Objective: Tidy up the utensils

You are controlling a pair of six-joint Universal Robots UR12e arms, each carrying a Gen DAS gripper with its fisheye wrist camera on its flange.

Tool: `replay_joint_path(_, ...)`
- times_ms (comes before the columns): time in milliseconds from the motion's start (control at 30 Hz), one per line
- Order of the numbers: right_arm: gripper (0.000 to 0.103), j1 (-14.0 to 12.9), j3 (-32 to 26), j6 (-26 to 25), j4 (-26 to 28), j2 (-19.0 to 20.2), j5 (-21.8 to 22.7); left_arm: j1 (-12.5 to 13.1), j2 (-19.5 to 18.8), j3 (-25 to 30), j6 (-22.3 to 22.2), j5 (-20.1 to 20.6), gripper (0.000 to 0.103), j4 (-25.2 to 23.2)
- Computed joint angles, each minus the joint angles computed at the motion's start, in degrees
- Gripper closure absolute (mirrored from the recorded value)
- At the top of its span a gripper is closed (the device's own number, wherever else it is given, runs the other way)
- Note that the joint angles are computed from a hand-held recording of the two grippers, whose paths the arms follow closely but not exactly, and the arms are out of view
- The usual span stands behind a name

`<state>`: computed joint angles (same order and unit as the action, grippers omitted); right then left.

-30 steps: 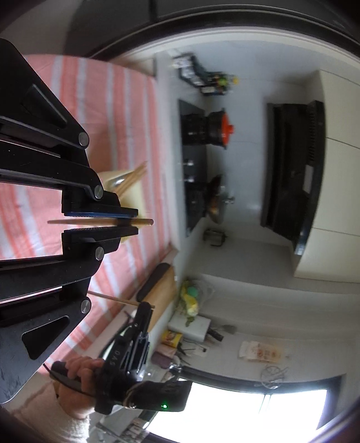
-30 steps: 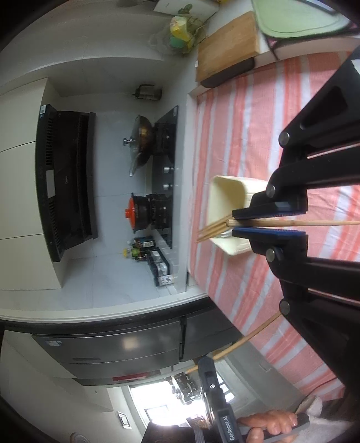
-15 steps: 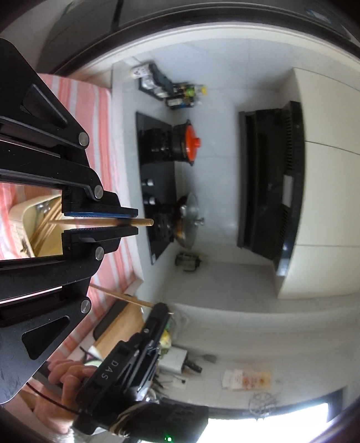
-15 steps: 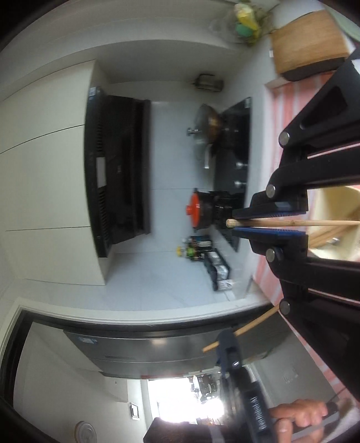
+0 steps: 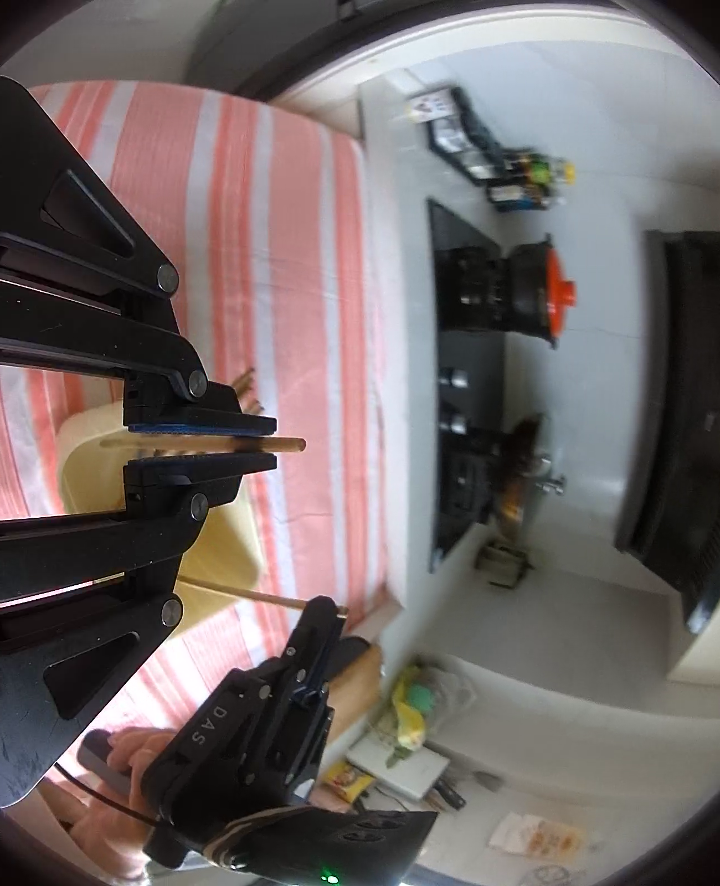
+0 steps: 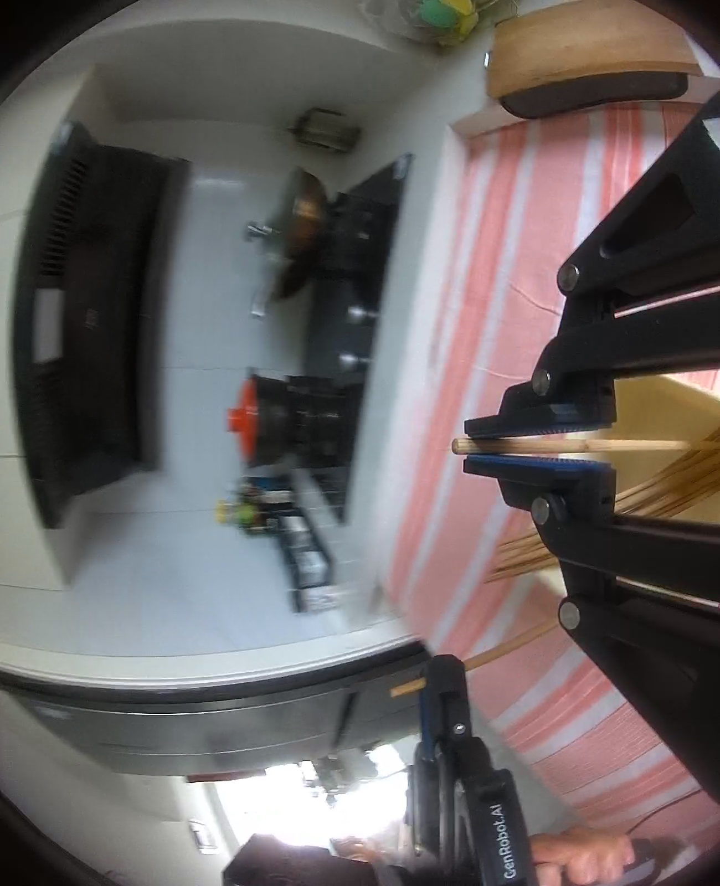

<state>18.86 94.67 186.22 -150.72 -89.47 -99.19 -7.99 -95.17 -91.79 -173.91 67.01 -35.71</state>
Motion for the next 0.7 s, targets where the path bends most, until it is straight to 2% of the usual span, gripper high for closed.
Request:
replay_joint_path(67, 0.096, -0.5, -0.3, 1.4, 2.1, 0.4, 1.0, -0.3, -0.2, -0.1, -0.1, 1.8, 0.095, -0.3)
replay_joint_path(100, 0.096, -0.5, -0.3, 2.3, 2.5, 0.5, 0.7, -0.3, 0.0, -0.5, -0.2, 2.0, 0.082, 0.2)
replay_joint_path(133, 0.091, -0.6, -0.4, 3.4, 2.8, 0.6, 0.0, -0.3, 0.3, -0.9, -0.2, 2.2, 0.063, 0.8)
replay_joint_path(167, 0.077, -0.6, -0.1, 4.9, 2.3, 0.4, -0.6, -0.1, 1.1, -2.0, -0.1, 2.5, 0.054, 2.5)
replay_joint_path(200, 0.070, -0.7, 0.5, 5.9, 1.2, 0.0, -1.0, 0.1, 2.0, -3.2, 0.1, 2.9, 0.038, 4.5)
replay_joint_path(233, 0.064, -0.6, 1.2, 7.3, -0.6, -0.6, -1.9, 0.3, 3.2, -4.8, 0.6, 3.4, 0.029, 6.7)
replay_joint_path(267, 0.062, -0.4, 1.9, 8.2, -2.2, -1.4, -2.8, 0.3, 4.2, -6.1, 1.1, 4.3, 0.024, 8.6)
replay_joint_path(333, 0.058, 0.6, 3.5, 8.7, -5.0, -3.4, -5.4, 0.5, 6.9, -9.4, 1.7, 6.3, 0.008, 12.6)
replay_joint_path(400, 0.052, 2.1, 4.9, 8.7, -7.6, -5.1, -8.8, 0.4, 10.3, -13.8, 1.9, 8.4, 0.001, 17.7)
replay_joint_path(467, 0.041, 4.4, 6.8, 9.2, -8.9, -7.4, -12.4, -0.1, 12.9, -16.9, 1.3, 10.7, 0.001, 20.6)
replay_joint_path(500, 0.039, 5.4, 7.4, 9.6, -9.0, -8.0, -14.3, -0.6, 14.3, -18.3, 0.9, 12.0, 0.001, 21.4)
replay_joint_path(600, 0.033, 9.9, 9.2, 11.9, -6.6, -10.2, -20.5, -2.3, 17.4, -21.1, 0.2, 15.9, 0.000, 21.9)
replay_joint_path(667, 0.021, 12.5, 10.8, 13.8, -5.6, -11.7, -22.5, -3.2, 18.9, -21.9, -0.6, 18.0, 0.000, 20.5)
replay_joint_path(700, 0.019, 13.9, 11.4, 14.9, -4.2, -12.5, -23.3, -3.9, 19.7, -22.2, -1.5, 20.2, 0.000, 19.6)
